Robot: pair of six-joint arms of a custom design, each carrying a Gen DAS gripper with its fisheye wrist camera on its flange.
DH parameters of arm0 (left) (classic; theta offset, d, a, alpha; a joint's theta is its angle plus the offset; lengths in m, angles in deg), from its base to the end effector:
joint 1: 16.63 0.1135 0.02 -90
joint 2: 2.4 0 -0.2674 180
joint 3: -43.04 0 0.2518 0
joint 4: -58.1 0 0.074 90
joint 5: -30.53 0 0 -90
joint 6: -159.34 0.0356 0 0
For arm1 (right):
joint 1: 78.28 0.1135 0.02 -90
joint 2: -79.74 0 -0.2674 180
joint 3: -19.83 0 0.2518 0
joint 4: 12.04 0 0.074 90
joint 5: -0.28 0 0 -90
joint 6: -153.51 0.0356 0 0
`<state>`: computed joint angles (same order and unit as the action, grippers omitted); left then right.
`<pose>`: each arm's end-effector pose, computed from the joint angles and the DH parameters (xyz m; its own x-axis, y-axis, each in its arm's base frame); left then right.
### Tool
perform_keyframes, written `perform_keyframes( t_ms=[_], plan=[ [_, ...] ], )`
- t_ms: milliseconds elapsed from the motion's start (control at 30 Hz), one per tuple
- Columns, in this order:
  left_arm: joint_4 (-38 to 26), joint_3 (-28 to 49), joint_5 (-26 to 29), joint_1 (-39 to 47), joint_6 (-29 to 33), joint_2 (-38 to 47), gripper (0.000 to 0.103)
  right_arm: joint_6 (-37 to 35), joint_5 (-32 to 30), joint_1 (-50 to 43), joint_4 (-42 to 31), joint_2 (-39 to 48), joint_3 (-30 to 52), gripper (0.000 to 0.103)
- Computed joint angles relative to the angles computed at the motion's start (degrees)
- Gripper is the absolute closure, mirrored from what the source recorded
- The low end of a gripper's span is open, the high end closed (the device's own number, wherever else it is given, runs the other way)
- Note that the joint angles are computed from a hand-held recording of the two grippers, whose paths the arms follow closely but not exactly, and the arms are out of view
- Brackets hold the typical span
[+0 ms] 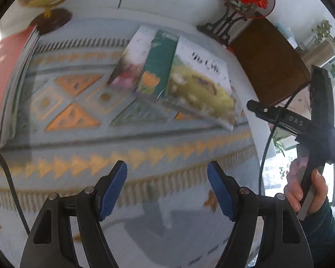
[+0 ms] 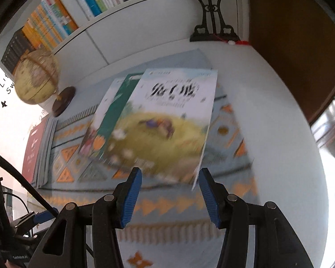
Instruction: Organize books
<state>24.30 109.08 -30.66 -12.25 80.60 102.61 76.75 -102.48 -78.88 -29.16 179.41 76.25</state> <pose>0.3166 0.0070 0.1129 -0.9193 0.1012 -0.3804 0.2599 0.8818 -0.3936 0.3021 0.0047 0.1101 -0.8688 0.2325 -0.4373 0.1027 0.9484 0.3001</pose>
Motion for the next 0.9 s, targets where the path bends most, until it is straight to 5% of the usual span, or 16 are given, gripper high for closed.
perform_keyframes(
  t_ms=[167, 467, 900],
  plan=[
    [7.08, 6.47, 0.19, -6.52, -5.99, 4.6, 0.03, -3.12, -3.69, -4.38, -3.88, 8.2, 9.93, 0.05],
    [3.08, 28.31, -3.46, -11.91, -9.66, 21.88, 0.036, -4.53, -5.76, -5.01, -2.87, 16.74, 14.49, 0.05],
    [1.98, 30.45, -2.02, -12.48, -10.15, 25.91, 0.036, -6.76, -7.65, -4.05, -1.75, 20.93, 15.35, 0.048]
  ],
)
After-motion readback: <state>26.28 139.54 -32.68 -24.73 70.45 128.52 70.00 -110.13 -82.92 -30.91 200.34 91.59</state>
